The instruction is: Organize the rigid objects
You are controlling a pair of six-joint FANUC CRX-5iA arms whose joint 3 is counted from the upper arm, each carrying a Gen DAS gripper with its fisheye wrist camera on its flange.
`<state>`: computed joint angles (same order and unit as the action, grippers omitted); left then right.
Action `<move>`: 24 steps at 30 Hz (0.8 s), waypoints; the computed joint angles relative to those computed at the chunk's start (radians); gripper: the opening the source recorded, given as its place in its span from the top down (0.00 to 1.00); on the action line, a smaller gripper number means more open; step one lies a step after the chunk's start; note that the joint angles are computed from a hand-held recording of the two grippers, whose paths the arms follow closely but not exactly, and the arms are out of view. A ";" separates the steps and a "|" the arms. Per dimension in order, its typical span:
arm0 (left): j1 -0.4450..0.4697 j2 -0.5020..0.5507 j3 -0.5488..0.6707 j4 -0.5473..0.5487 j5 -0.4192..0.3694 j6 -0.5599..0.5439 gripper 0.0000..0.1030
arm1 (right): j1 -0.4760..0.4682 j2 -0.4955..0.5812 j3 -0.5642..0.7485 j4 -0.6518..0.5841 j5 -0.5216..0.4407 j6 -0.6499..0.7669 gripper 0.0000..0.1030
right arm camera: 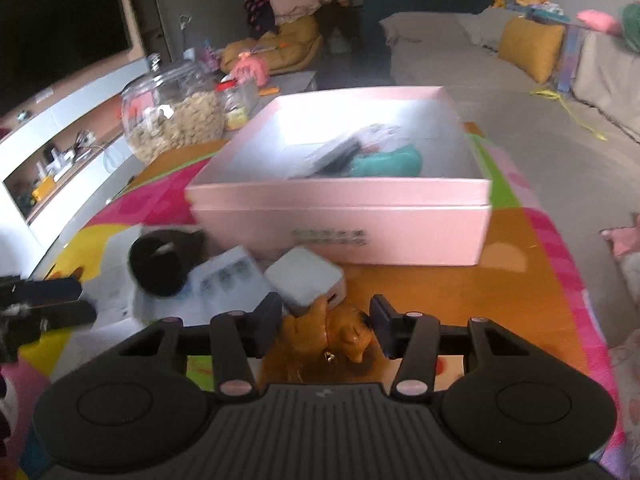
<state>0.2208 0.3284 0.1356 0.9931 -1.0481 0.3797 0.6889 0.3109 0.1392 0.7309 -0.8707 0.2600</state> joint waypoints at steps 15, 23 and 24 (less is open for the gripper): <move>-0.145 0.034 -0.012 0.060 -0.056 -0.153 0.46 | 0.014 -0.092 -0.106 0.163 -0.068 -0.130 0.51; -0.127 0.080 0.064 -0.048 -0.078 -0.093 0.76 | 0.022 -0.104 -0.132 0.154 -0.045 -0.123 0.51; -0.110 0.078 0.063 -0.052 -0.081 -0.087 0.75 | 0.033 -0.111 -0.146 0.164 -0.041 -0.120 0.51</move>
<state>0.1105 0.4063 0.1989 0.9409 -1.1294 0.2928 0.7223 0.2002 -0.0067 0.8948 -0.9116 0.1405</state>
